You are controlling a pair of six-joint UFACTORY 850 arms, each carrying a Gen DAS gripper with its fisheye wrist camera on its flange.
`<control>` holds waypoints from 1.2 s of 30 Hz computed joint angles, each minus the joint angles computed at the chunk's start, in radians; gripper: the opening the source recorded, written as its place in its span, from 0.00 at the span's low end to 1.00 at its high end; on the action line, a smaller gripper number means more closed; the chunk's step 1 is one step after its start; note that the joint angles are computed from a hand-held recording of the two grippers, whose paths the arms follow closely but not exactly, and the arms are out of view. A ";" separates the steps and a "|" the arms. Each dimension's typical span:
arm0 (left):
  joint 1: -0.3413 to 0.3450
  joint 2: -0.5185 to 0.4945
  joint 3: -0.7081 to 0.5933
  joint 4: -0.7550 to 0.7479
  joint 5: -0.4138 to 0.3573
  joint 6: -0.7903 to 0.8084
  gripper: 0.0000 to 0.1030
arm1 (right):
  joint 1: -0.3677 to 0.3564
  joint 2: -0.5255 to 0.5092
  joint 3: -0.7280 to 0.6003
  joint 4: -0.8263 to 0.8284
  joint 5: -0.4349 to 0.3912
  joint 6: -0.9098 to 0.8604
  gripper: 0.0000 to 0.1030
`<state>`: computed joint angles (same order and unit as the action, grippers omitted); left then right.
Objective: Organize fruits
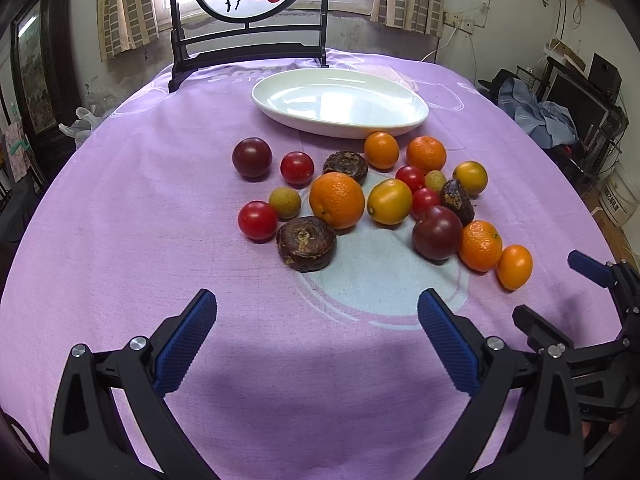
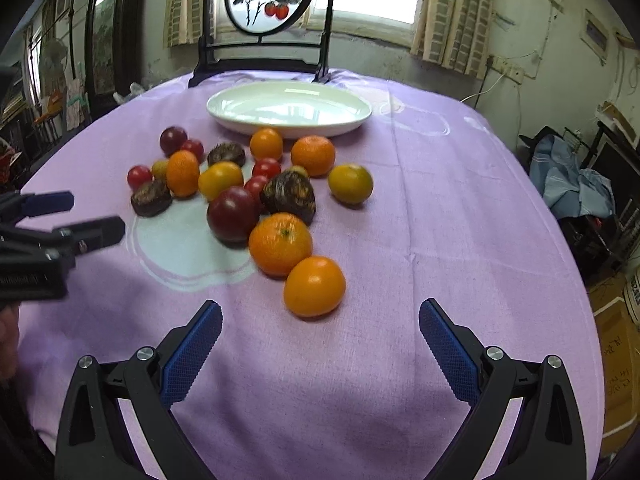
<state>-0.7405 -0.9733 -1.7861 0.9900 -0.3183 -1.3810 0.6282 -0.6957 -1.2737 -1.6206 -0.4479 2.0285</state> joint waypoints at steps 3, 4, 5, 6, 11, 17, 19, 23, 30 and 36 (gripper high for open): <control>0.015 -0.005 -0.001 -0.071 0.017 0.083 0.96 | -0.012 -0.018 -0.023 0.053 0.023 -0.066 0.85; 0.019 -0.010 -0.006 -0.102 0.015 0.118 0.96 | -0.018 -0.030 -0.043 0.101 0.037 -0.125 0.79; 0.024 -0.013 -0.011 -0.125 0.014 0.143 0.96 | -0.024 -0.043 -0.063 0.152 0.051 -0.185 0.78; 0.029 -0.018 -0.018 -0.155 0.013 0.170 0.96 | -0.029 -0.058 -0.086 0.208 0.059 -0.244 0.78; 0.058 -0.053 -0.075 -0.419 0.013 0.412 0.96 | -0.044 -0.097 -0.148 0.311 0.084 -0.366 0.49; 0.069 -0.111 -0.180 -0.646 -0.058 0.614 0.96 | -0.052 -0.069 -0.106 0.218 0.118 -0.245 0.37; 0.066 -0.121 -0.199 -0.676 -0.068 0.645 0.96 | -0.061 -0.047 -0.070 0.140 0.150 -0.153 0.37; 0.052 -0.119 -0.202 -0.642 -0.063 0.620 0.91 | -0.066 -0.005 -0.001 -0.063 0.166 0.068 0.37; 0.045 -0.216 -0.372 -0.686 -0.185 0.635 0.72 | -0.068 0.043 0.086 -0.407 0.162 0.424 0.37; 0.025 -0.283 -0.489 -0.500 -0.279 0.505 0.39 | -0.081 0.064 0.120 -0.574 0.170 0.602 0.37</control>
<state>-0.7158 -1.2565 -2.2747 0.4897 -0.5977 -0.8763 0.5476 -0.6318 -1.1534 -2.1943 -0.2776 2.6300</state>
